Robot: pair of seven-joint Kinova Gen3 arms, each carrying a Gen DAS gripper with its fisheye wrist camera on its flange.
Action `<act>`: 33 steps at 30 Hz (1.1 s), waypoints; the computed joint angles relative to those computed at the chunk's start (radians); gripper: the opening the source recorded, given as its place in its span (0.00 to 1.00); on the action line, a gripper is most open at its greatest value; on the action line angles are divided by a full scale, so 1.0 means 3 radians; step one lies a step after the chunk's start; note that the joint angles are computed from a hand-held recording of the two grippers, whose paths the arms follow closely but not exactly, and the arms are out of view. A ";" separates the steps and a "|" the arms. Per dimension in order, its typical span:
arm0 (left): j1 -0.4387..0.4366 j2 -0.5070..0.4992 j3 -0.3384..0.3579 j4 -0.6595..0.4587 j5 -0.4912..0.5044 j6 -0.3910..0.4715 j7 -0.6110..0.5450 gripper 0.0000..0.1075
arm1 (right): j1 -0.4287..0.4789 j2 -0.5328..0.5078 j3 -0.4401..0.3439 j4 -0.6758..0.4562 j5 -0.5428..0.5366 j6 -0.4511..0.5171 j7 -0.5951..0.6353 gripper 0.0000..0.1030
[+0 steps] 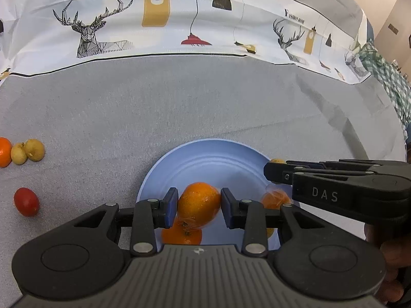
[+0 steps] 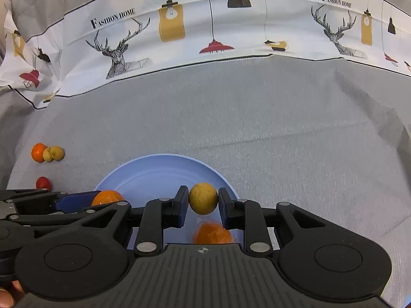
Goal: Organize fruits
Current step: 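Carry the mandarin and yellow fruit over the blue plate with both grippers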
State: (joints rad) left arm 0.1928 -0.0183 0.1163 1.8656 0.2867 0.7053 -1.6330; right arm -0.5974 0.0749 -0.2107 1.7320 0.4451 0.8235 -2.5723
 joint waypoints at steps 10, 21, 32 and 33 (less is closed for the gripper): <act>0.0036 0.0016 0.0030 0.0017 -0.0088 -0.0058 0.0031 0.37 | -0.0033 0.0062 0.0003 -0.0055 -0.0030 0.0074 0.0059 0.25; 0.0113 0.0049 0.0077 0.0012 -0.0329 -0.0126 0.0214 0.37 | -0.0083 0.0125 0.0033 -0.0106 -0.0027 0.0135 0.0098 0.25; 0.0143 0.0053 0.0085 0.0006 -0.0413 -0.0143 0.0302 0.37 | -0.0117 0.0136 0.0041 -0.0117 0.0014 0.0163 0.0050 0.25; 0.0148 0.0054 0.0089 0.0002 -0.0437 -0.0140 0.0331 0.37 | -0.0120 0.0138 0.0041 -0.0120 0.0017 0.0167 0.0048 0.25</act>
